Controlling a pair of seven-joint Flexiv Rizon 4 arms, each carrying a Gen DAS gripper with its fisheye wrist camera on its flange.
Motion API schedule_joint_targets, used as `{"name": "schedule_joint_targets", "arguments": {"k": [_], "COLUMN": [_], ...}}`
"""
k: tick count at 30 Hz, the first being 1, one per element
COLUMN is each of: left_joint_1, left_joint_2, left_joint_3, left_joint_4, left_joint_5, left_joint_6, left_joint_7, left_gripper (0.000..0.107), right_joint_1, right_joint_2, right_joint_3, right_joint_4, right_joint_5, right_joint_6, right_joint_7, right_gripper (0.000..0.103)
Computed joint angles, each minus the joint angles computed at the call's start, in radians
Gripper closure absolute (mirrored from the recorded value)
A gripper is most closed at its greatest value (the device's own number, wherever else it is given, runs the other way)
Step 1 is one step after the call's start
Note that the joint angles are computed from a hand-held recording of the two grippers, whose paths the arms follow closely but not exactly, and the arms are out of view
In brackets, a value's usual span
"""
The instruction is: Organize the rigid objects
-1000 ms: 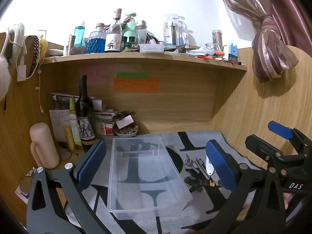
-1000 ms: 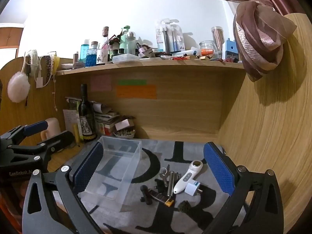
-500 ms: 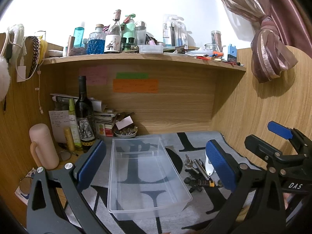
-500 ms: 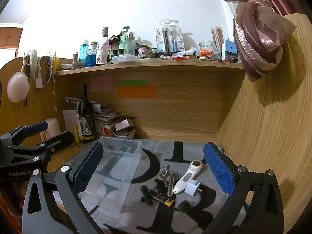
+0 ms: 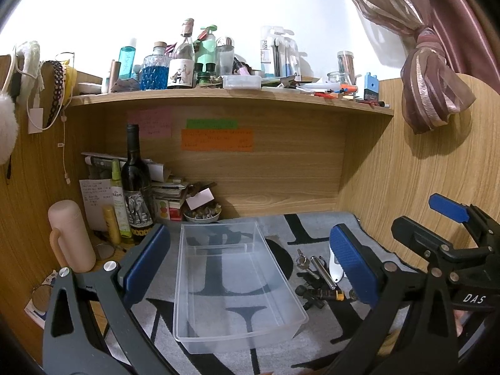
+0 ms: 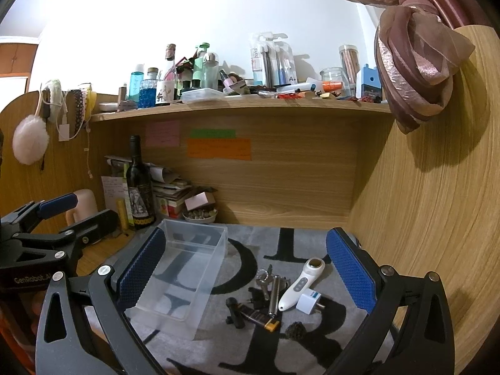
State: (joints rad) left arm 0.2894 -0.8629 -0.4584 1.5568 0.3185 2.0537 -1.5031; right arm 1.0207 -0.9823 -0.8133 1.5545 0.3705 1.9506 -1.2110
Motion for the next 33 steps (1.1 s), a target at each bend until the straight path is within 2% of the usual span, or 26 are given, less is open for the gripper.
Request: {"name": "schedule_joint_targets", "arguments": {"k": [33], "left_joint_1": [-0.007], "left_joint_2": [-0.006], "left_joint_3": [-0.003], "left_joint_4": [-0.015], "left_joint_5": [0.011], "left_joint_6": [-0.004], "left_joint_7": [0.001], "left_gripper": [0.004], "right_joint_1": [-0.001], "right_joint_2": [0.003], "right_joint_3": [0.007], "right_joint_4": [-0.003], "right_joint_5": [0.007], "right_joint_6": [0.004], "right_joint_7": [-0.018], "right_gripper": [0.000]}}
